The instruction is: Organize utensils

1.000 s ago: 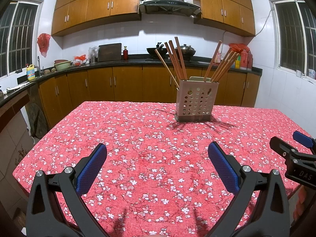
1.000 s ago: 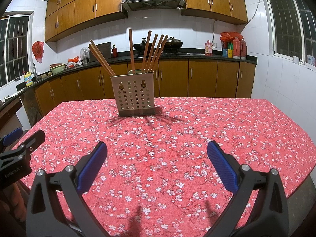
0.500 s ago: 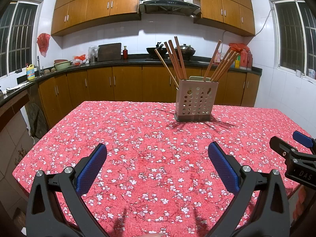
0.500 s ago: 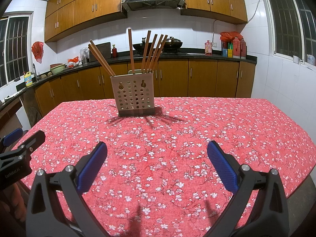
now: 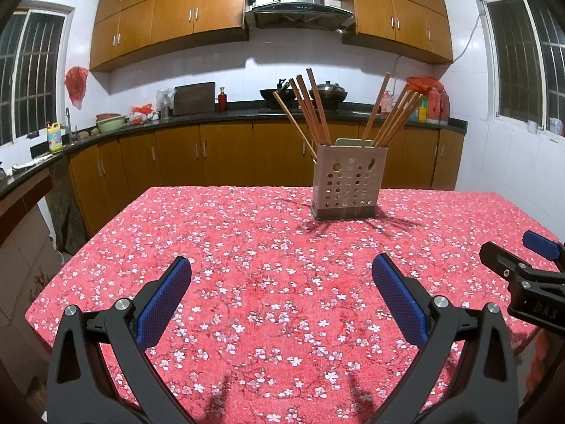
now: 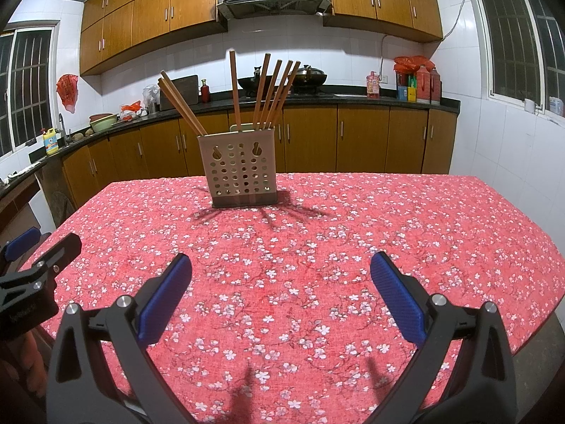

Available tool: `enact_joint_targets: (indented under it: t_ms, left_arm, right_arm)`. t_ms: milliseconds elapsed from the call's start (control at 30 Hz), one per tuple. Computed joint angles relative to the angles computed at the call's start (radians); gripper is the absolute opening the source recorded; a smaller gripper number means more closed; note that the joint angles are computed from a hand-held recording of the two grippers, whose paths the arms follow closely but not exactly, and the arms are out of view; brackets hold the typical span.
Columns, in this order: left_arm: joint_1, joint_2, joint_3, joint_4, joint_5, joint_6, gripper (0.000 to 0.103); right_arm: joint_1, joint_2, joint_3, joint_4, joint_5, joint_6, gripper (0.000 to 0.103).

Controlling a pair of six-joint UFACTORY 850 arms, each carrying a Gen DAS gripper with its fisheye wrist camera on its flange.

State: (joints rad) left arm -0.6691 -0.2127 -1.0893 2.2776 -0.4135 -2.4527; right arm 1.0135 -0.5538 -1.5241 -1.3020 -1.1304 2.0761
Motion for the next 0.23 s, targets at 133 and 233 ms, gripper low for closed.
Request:
enact_joint_targets:
  t_ms: [133, 233]
  left_arm:
    - [0.007, -0.001, -0.003, -0.015, 0.014, 0.004, 0.101]
    - [0.013, 0.001, -0.003, -0.016, 0.018, 0.003, 0.101]
  right_arm:
    - [0.0, 0.001, 0.001, 0.0, -0.001, 0.001, 0.099]
    - [-0.001, -0.001, 0.001, -0.002, 0.0, 0.006, 0.099]
